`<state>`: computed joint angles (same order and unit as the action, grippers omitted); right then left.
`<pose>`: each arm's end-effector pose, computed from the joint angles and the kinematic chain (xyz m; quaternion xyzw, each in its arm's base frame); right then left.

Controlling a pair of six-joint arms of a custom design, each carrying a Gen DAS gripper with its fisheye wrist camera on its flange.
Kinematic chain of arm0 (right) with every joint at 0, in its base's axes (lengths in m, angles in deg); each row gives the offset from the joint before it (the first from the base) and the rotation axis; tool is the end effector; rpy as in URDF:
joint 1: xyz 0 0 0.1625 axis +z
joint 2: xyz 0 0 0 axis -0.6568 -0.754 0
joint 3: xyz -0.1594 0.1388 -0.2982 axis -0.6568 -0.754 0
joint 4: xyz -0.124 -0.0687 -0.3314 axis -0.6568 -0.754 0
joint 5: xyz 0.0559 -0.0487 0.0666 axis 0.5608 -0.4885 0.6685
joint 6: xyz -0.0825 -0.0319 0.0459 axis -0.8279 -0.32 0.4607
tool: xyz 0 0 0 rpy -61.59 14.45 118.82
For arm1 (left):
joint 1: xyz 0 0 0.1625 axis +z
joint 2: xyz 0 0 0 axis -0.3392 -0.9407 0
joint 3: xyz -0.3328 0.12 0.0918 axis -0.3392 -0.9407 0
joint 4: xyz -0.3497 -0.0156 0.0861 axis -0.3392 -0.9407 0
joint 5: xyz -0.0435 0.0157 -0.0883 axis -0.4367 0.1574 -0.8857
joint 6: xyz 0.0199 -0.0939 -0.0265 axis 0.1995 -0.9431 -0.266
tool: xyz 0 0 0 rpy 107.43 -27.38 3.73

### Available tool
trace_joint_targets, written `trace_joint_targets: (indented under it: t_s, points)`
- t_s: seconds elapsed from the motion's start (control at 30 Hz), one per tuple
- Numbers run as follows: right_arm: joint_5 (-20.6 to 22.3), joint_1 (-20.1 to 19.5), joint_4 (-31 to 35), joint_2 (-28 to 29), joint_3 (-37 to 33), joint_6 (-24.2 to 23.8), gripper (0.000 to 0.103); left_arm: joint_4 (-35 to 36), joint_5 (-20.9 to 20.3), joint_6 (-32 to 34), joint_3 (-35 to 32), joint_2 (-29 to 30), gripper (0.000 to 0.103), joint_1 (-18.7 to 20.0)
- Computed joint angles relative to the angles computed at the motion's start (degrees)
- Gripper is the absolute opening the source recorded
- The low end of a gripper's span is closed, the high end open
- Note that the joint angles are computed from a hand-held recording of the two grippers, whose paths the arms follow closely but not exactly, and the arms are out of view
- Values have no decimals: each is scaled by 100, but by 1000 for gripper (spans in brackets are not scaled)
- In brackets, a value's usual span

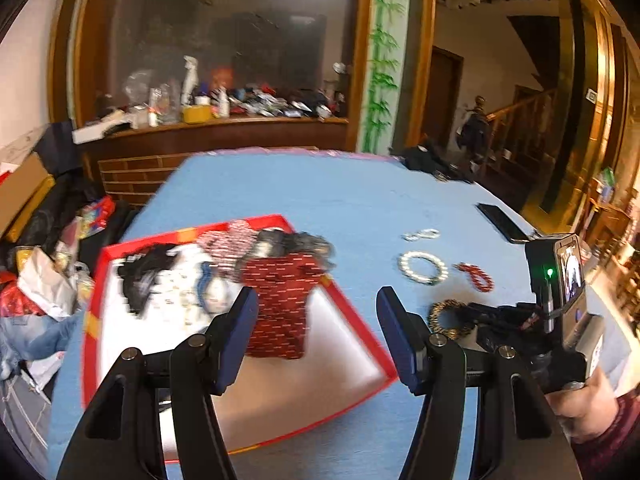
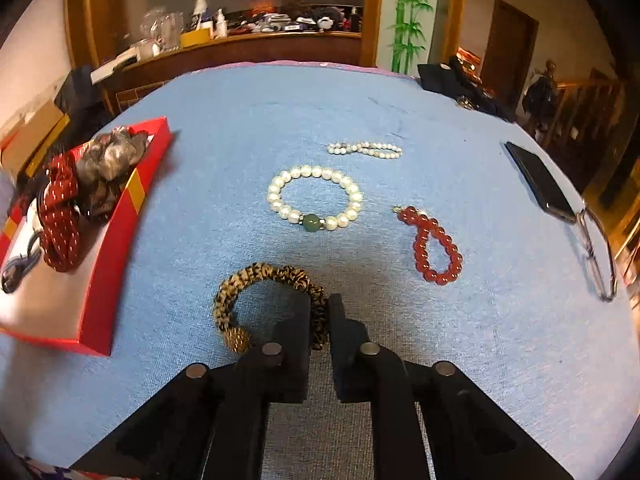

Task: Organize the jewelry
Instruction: 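Grasp the leopard-print bracelet with the right tool while the left tool grasps the pearl bracelet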

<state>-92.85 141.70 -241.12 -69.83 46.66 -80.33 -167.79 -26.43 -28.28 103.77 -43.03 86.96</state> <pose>0.1870 -0.6281 -0.0159 0.1302 -0.8726 0.3013 0.3617 -0.0516 -0.5878 0.2387 0.2661 0.8609 -0.3674 0.2304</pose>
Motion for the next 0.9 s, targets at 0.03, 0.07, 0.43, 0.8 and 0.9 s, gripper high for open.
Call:
trace_joint_targets:
  t_s: [0.03, 0.07, 0.43, 0.8, 0.9]
  points:
    - [107, -51, -129, -99, 130, 134, 7, 324, -55, -108, -129, 39, 60, -32]
    - [266, -117, -373, -239, 322, 270, 7, 567, -111, -161, -249, 97, 60, -59]
    - [1659, -670, -2184, -1336, 1798, 1602, 7, 1719, 232, 586, -1675, 1691, 54, -485]
    - [2082, -853, -1997, -1606, 2081, 2069, 8, 2096, 785, 1314, -2829, 2976, 50, -649]
    - [2126, -877, -2129, -1635, 2142, 2133, 8, 2325, 925, 1251, -3139, 3212, 39, -619]
